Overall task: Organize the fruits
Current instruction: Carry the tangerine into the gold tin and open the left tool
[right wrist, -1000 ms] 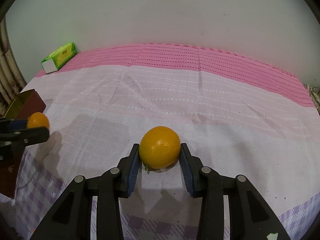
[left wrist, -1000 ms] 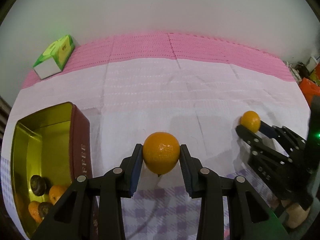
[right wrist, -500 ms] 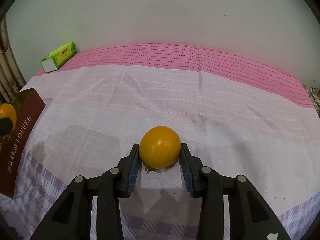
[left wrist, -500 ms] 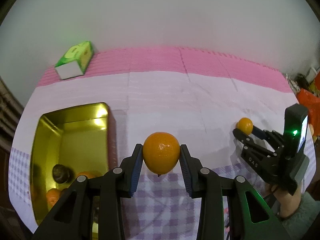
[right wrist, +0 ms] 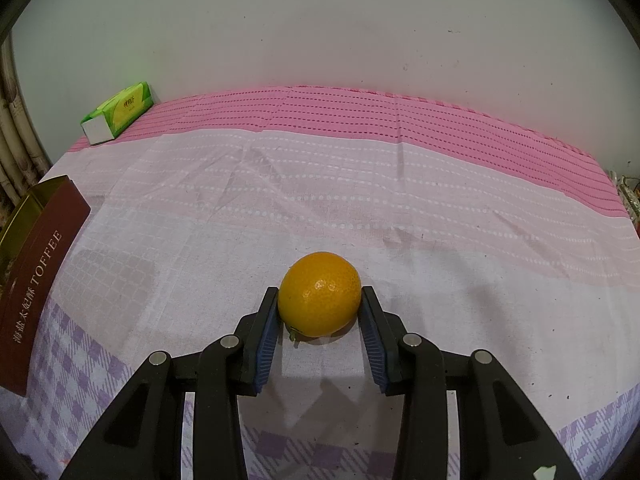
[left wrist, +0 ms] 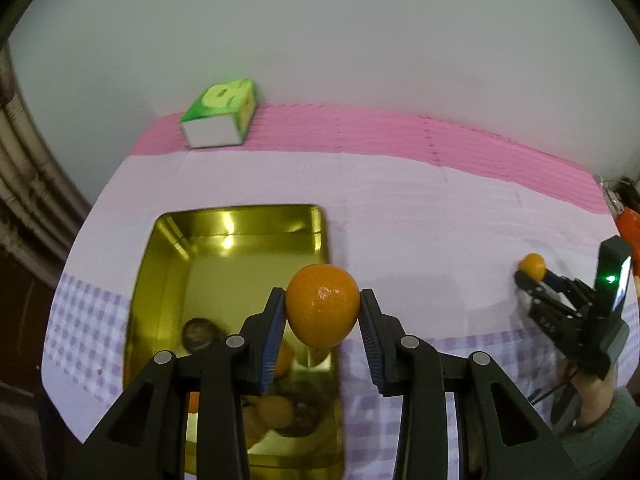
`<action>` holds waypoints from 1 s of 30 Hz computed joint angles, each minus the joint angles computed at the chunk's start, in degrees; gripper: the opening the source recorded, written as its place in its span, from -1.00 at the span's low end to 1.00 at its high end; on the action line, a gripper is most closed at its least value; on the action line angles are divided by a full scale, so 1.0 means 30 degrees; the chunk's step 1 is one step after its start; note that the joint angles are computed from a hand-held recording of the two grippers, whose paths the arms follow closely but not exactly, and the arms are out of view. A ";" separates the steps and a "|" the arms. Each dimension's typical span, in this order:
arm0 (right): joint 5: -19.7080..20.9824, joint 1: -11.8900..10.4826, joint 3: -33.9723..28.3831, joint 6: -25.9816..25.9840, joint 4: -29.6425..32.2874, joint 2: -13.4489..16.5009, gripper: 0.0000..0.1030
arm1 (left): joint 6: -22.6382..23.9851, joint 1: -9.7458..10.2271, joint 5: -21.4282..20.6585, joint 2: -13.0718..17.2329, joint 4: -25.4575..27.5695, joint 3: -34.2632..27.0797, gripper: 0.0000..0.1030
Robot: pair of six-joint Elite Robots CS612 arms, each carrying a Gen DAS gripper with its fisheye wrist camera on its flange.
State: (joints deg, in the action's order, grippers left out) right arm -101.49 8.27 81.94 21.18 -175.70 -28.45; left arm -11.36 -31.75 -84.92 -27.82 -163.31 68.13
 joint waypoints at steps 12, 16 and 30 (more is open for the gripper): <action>-0.0026 0.0008 -0.0007 0.0010 0.0013 0.0001 -0.27 | -0.0520 0.0552 0.0482 -0.0016 0.0783 0.0309 -0.27; -0.0031 0.0016 -0.0013 0.0021 0.0017 0.0003 -0.27 | -0.0684 0.0698 0.0359 0.0069 0.1204 0.0236 -0.27; -0.0050 0.0024 -0.0029 0.0029 0.0022 0.0016 -0.27 | -0.0743 0.0820 0.0188 0.0613 0.2481 -0.0390 -0.27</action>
